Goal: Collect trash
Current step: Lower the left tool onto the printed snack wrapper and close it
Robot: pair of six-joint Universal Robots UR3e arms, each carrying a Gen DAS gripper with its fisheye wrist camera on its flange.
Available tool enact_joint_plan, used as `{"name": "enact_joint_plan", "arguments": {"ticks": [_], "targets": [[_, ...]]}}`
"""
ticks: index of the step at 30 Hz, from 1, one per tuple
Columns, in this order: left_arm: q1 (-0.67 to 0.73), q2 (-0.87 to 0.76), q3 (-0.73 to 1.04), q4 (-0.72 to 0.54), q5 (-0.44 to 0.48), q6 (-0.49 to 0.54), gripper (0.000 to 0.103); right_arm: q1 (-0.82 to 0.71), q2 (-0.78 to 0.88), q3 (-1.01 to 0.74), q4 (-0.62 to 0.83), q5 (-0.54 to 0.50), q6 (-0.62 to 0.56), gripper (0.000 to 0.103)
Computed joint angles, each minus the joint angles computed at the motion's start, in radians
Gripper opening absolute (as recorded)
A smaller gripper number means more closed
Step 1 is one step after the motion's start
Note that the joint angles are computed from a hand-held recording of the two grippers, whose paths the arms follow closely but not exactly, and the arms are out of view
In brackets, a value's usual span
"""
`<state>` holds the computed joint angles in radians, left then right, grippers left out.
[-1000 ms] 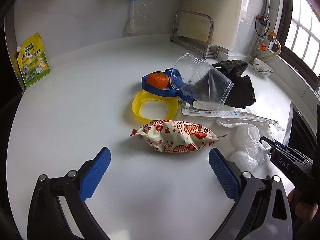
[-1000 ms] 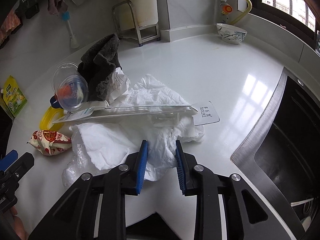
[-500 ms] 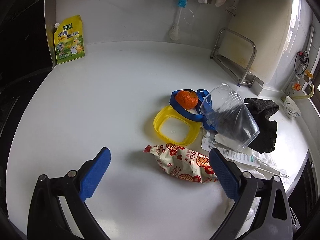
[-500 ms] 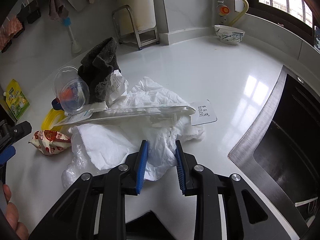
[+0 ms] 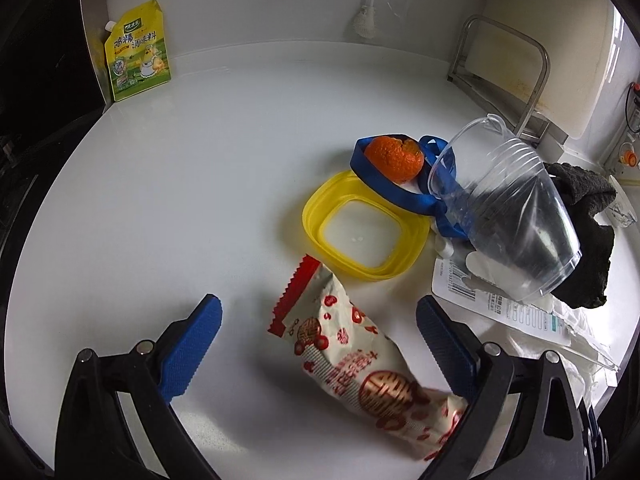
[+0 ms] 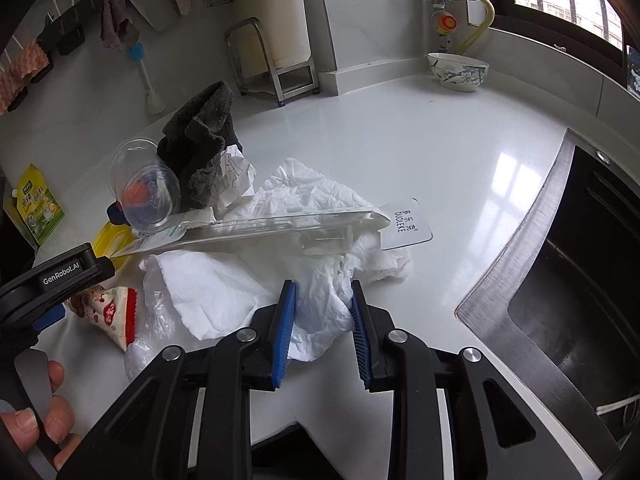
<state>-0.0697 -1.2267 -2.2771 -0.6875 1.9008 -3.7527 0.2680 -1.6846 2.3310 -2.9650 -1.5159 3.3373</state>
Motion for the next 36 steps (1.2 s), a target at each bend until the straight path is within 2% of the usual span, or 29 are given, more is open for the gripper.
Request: {"name": "enact_joint_plan", "arguments": {"ticks": [1,3,6,8,10,11,12,14,16,21,24,29,32,36], "targets": [[0.011,0.008,-0.014,0.008,-0.012,0.018,0.085,-0.002,-0.002,-0.002,0.005,0.002,-0.004,0.026],[0.009,0.02,-0.028,0.012,0.002,0.044,0.066,0.001,-0.003,-0.006,0.01,0.0,-0.007,0.026],[0.037,0.074,-0.069,0.022,-0.027,0.118,0.057,-0.003,-0.012,-0.009,0.026,0.003,-0.012,0.026],[0.062,0.103,-0.082,0.013,-0.055,0.169,0.057,0.001,-0.012,-0.012,0.029,-0.004,-0.009,0.026],[0.096,0.156,-0.101,0.0,-0.075,0.192,0.059,0.006,-0.015,-0.012,0.032,-0.011,-0.005,0.026],[0.106,0.187,-0.104,-0.013,-0.073,0.194,0.065,0.008,-0.017,-0.012,0.034,-0.014,-0.005,0.026],[0.114,0.219,-0.105,-0.029,-0.07,0.193,0.076,0.011,-0.019,-0.012,0.036,-0.018,-0.004,0.026],[0.125,0.292,-0.106,-0.064,-0.071,0.182,0.091,0.018,-0.02,-0.014,0.04,-0.027,-0.003,0.026],[0.111,0.348,-0.111,-0.075,-0.062,0.169,0.091,0.017,-0.026,-0.013,0.042,-0.029,-0.002,0.026],[-0.012,0.357,-0.094,-0.156,0.021,0.039,0.091,0.005,-0.051,0.004,0.045,-0.025,0.003,0.026],[-0.081,0.317,-0.103,-0.143,0.056,-0.025,0.091,0.003,-0.058,0.012,0.045,-0.021,0.006,0.026],[-0.139,0.241,-0.103,-0.101,0.081,-0.054,0.091,0.0,-0.049,0.012,0.037,-0.015,0.007,0.026],[-0.131,0.229,-0.104,-0.098,0.059,-0.036,0.091,-0.006,-0.049,0.009,0.042,-0.006,0.007,0.026],[-0.098,0.299,-0.137,-0.124,0.011,-0.04,0.091,-0.003,-0.05,0.013,0.034,-0.012,0.004,0.026]]}}
